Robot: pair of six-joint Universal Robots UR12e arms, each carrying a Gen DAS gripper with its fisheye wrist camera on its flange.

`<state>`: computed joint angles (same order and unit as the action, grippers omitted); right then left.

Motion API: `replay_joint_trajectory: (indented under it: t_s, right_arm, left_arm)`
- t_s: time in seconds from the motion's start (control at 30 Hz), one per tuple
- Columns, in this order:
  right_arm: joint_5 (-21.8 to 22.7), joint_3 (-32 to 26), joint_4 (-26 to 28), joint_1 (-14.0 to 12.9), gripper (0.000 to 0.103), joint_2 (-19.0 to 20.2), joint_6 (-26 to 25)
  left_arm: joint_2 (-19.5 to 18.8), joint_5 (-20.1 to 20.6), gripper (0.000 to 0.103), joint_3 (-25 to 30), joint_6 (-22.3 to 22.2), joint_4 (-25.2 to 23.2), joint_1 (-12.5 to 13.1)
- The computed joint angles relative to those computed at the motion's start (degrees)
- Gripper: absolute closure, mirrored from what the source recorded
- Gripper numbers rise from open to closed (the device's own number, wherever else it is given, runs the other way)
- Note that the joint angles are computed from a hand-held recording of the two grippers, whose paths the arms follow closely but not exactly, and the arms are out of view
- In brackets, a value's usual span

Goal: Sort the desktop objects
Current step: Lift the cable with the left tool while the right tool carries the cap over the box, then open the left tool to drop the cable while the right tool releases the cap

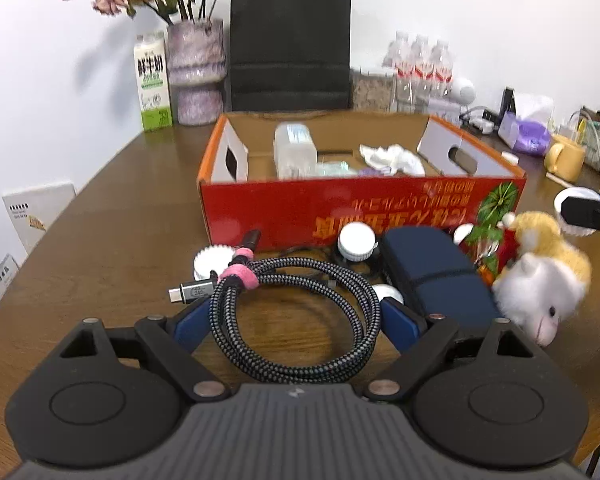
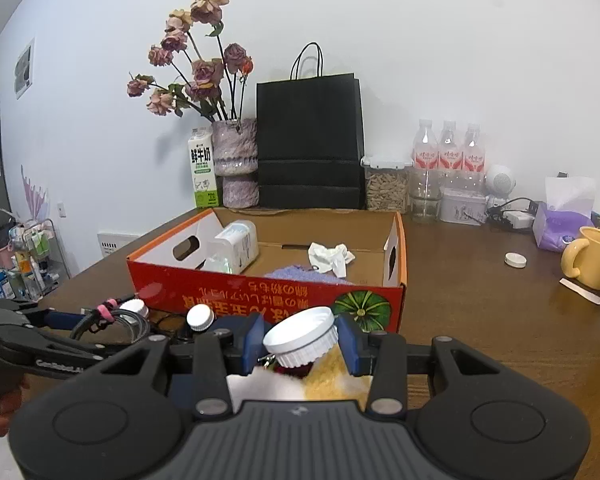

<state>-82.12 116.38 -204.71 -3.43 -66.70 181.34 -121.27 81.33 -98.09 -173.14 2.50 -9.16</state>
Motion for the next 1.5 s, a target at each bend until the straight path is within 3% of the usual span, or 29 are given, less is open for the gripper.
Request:
replay_joint_trajectory:
  t_s: [0.27, 0.5, 0.77, 1.07, 1.23, 1.5]
  right_arm:
    - [0.6, -2.6, -1.6, 0.3, 0.064, 1.0, 0.1]
    - [0.3, -8.1, -1.2, 0.7, 0.064, 3.3, 0.2]
    - [-0.8, -15.2, 2.9, -0.1, 0.064, 6.8, 0.3]
    - [1.1, -24.5, 12.4, -1.4, 0.064, 12.2, 1.4]
    - [1.2, -26.4, 16.9, -1.4, 0.064, 13.6, 1.2]
    - [1.0, -25.9, 18.3, -0.8, 0.064, 13.6, -1.2]
  left_arm:
    - [-0.1, -1.0, 0.013, 1.4, -1.7, 6.7, -0.4]
    - [-3.2, -2.4, 0.013, 7.7, -4.3, 7.9, -1.5]
    - [-8.5, -2.1, 0.013, 17.0, -5.2, 4.6, -2.7]
    - [-15.0, 2.3, 0.013, 27.3, -5.2, -2.4, -4.3]
    - [-16.6, 3.7, 0.013, 29.3, -3.4, -6.6, -4.7]
    - [-17.0, 5.8, 0.013, 28.9, 0.7, -5.9, -5.4]
